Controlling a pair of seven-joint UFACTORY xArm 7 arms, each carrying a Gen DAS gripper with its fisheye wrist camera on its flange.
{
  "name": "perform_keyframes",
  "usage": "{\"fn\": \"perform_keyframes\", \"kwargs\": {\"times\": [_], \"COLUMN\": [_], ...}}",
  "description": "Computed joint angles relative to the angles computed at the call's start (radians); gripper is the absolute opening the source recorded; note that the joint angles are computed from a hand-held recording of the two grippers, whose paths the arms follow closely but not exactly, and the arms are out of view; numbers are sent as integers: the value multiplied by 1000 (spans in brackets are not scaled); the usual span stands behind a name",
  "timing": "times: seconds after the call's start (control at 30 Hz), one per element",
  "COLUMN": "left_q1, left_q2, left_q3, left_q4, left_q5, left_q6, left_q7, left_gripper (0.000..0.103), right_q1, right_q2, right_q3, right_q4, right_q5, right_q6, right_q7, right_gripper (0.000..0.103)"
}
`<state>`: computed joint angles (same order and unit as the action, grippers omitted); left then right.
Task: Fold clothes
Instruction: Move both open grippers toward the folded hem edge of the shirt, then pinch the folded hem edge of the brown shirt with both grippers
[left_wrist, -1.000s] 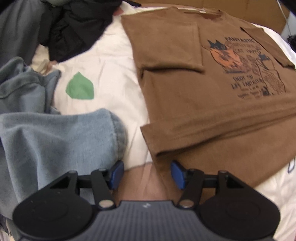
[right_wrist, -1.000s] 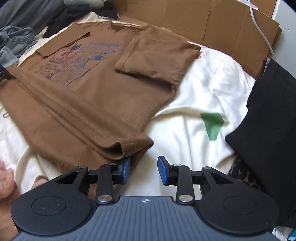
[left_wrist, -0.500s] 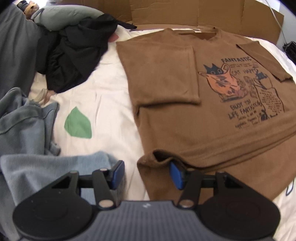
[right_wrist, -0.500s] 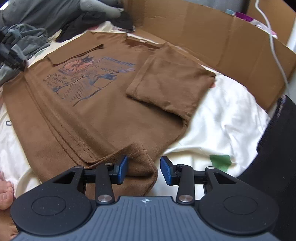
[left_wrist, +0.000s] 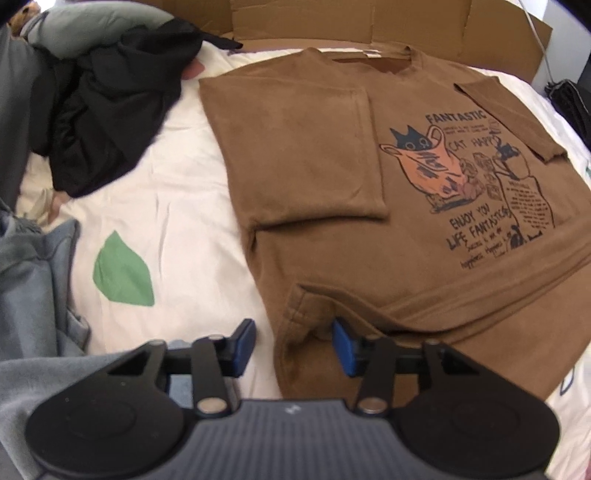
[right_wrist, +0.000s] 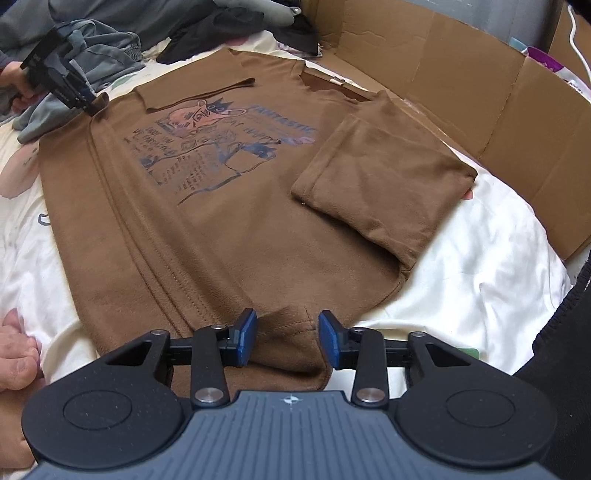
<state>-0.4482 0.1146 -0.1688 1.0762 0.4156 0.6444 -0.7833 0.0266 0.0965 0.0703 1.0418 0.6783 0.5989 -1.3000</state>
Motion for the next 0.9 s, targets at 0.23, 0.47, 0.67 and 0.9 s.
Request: {"fn": "perform_keyframes", "kwargs": {"times": [0.23,0.47,0.67,0.9], "left_q1": [3,17,17,14], "left_q2": [-17,-23,-12,-23], "left_q3": [-2,-2,-1,1], "left_q4": [-26,-38,-27,-36], "left_q5": [-29,-61,-60,-42], "left_q6": [-17,-40,-40,-47], "left_q7": [-36,-59,-70,-89], "left_gripper": [25,25,25,17], "right_q1": [-12,-40,-51,-63], "right_q2": [16,77,87,50], "right_q3": [-9,-9,7,-1], "right_q4": [25,89,88,55], "right_q5": [-20,-39,-70,-6], "right_q6": [8,73,95,69], "right_q7": [90,178,171,212], "right_gripper": [38,38,31,4]}}
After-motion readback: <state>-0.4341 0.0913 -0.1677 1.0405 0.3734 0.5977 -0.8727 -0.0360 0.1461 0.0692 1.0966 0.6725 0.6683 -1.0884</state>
